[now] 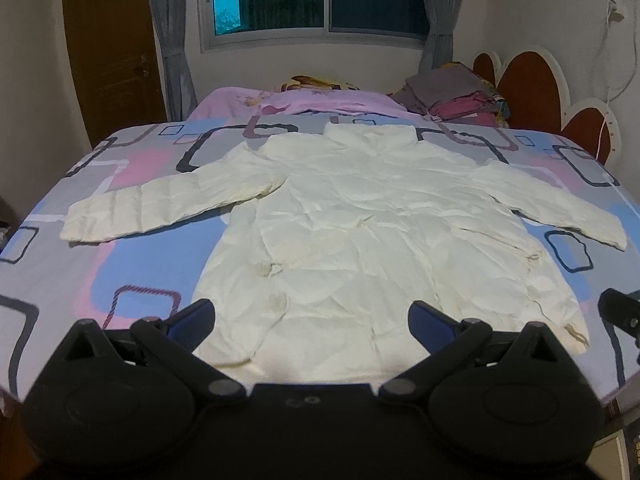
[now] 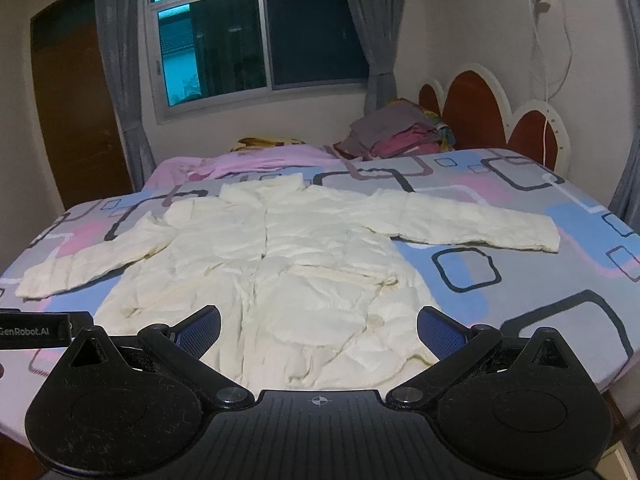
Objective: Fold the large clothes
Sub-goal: 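Move the right tool to the sleeve cuff nearest it and grasp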
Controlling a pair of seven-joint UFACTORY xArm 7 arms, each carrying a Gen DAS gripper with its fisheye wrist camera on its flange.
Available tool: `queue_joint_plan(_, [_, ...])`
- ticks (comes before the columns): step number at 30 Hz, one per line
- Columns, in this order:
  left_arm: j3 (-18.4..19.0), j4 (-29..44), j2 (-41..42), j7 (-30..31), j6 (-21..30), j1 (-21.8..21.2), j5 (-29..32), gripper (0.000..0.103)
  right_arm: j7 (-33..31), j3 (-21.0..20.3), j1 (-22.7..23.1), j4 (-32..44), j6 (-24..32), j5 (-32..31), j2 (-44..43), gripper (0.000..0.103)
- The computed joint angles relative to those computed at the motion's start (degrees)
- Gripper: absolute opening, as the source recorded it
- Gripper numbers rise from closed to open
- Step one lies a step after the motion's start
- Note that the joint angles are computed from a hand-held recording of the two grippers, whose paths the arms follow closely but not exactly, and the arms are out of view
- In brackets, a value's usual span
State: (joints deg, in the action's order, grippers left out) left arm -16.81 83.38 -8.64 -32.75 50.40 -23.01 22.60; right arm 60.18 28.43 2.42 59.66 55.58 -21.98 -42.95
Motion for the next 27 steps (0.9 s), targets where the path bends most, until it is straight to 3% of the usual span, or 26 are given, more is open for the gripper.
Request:
queue_joint_plan(8, [3.3, 10.1, 12.1, 2.8, -0.7, -1.3, 0.4, 0.103, 1.6, -1.7, -3.6, 2.4, -5.1, -4.7, 9.6, 0.103])
queue_joint_plan(13, [6.6, 19.3, 20.4, 6.6, 0.4, -2.9, -1.5, 0.103, 3.2, -2.9, -4.1, 7.3, -4.9, -9.8, 17.6, 0.103])
queue_joint_plan(19, [10.3, 29.8, 28.8, 9.0, 2.4, -4.8, -3.2, 0.103, 4.7, -5.7, -2.0, 11.9, -3.6, -13.4, 24.3, 0.103])
queue_joint_plan(27, [13.5, 45.7, 39.9, 11.5, 8.1, -7.9, -5.2, 0.103, 5.2, -11.6, 1.5, 10.2, -3.5, -16.0, 24.5, 0.103])
